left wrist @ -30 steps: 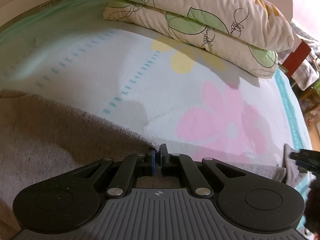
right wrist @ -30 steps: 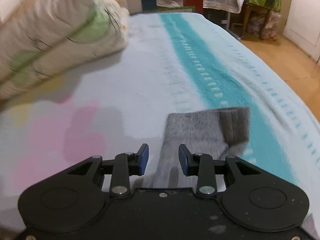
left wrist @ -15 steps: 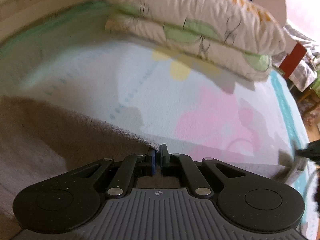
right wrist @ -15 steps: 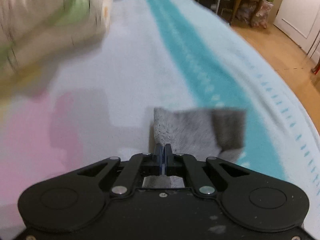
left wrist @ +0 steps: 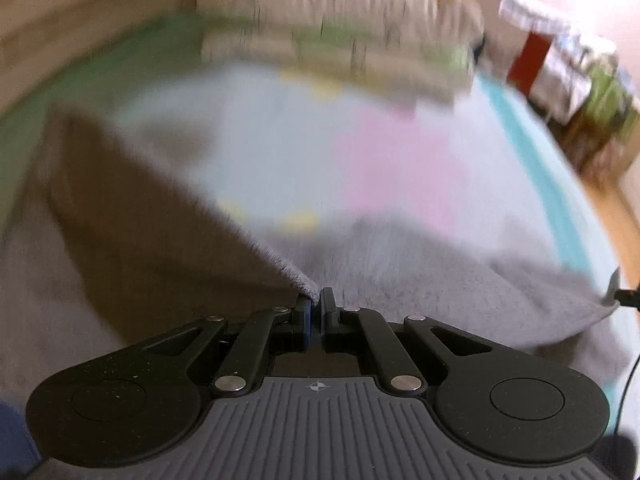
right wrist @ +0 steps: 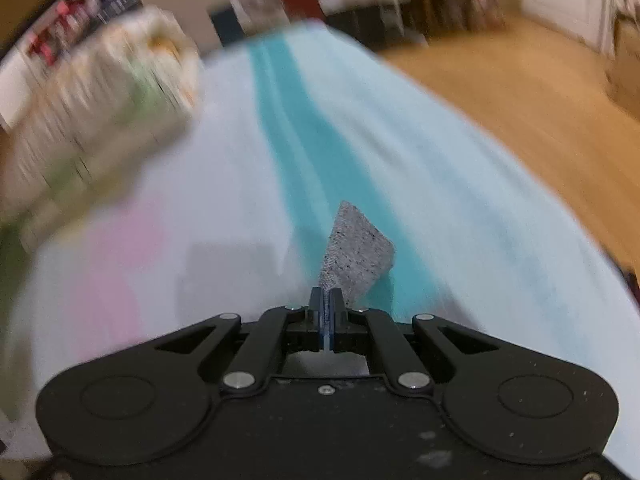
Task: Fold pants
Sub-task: 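Lift the pants with both tools and fold the legs over toward the waist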
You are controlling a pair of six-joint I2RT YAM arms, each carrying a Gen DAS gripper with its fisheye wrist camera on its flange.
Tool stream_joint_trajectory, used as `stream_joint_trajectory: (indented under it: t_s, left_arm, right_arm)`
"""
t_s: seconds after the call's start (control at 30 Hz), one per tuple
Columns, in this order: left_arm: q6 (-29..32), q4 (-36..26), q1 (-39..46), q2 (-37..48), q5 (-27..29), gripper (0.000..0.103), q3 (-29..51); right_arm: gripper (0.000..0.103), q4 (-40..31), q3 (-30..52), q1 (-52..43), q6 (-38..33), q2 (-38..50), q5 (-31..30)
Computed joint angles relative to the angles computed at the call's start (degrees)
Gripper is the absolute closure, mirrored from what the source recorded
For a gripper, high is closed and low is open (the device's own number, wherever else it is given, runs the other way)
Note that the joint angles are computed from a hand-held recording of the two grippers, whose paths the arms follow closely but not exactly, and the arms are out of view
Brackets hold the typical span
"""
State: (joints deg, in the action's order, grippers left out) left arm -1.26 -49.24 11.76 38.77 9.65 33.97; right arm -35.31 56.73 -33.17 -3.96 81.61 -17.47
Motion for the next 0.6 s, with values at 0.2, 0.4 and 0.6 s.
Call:
stream_joint_trajectory:
  t_s: [0.2,0.4,0.6]
  left_arm:
    - [-0.7,1.3,-0.5,1.2,-1.9,0.099,-7.0]
    - [-1.6,2.8,-2.3,0.9,-3.2,0.099,-7.6]
    - [-2.5,0.1,-2.4,-2.1,-3.3,0.099,-7.7]
  right_arm:
    - [0.092,1.7,-8.5,-6.1,-3.4,2.5,0.5]
    - [0.071,2.4,-6.5,-11.5,-3.2,3.3,-2.5]
    - [0.07,2.1,-3.0,-14.2,0.9,9.1,-5.0]
